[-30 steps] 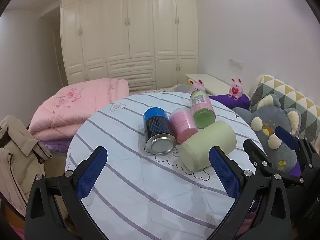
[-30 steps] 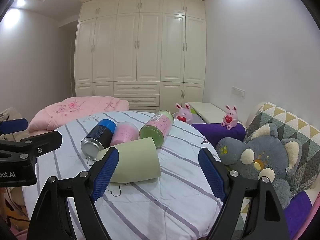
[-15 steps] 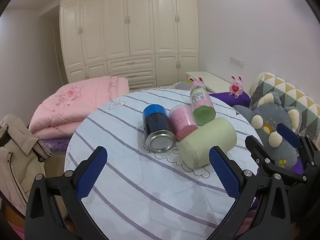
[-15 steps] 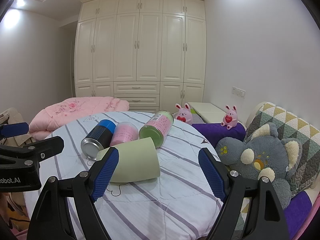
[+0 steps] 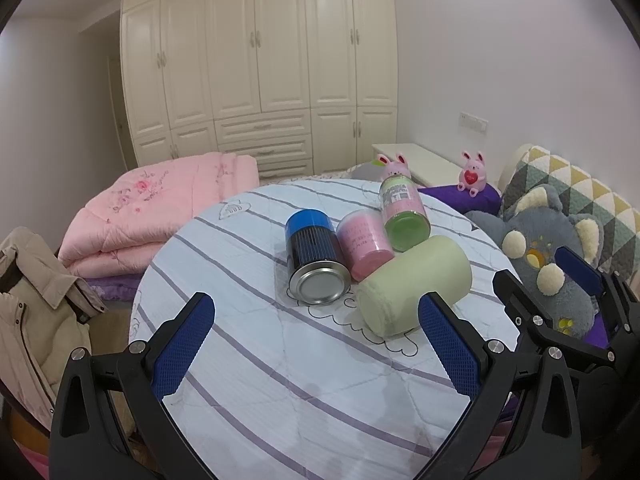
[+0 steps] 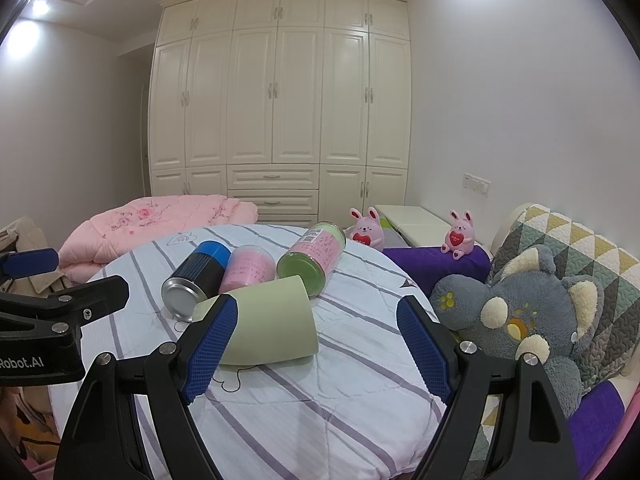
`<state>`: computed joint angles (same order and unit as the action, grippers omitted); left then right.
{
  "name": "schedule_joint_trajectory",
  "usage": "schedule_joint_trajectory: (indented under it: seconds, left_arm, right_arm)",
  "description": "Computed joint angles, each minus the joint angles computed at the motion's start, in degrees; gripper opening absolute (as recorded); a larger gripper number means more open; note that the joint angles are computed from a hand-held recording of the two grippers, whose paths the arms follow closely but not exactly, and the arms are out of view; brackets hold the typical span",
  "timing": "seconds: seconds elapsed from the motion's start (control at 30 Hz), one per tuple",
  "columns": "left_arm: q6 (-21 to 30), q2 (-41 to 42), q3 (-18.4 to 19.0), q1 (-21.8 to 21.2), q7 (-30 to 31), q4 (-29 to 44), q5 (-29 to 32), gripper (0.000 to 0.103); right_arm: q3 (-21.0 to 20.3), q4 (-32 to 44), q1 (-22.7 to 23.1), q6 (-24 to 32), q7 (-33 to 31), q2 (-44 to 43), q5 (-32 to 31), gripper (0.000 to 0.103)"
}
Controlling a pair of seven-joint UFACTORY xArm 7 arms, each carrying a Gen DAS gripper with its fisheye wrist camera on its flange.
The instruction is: Flip cup upright
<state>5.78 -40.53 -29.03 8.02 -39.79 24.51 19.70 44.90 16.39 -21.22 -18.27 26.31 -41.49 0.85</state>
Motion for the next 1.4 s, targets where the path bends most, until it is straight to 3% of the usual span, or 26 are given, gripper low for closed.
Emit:
schedule_joint_trajectory:
  seconds: [1.4]
  left_arm:
    - [0.90,0.24,-0.51,0.39,-1.25,0.34,1.47,0.103]
  right_arm:
    - [-1.83,-0.62,1.77,-0.09,-0.45,-0.23,0.49,0.083]
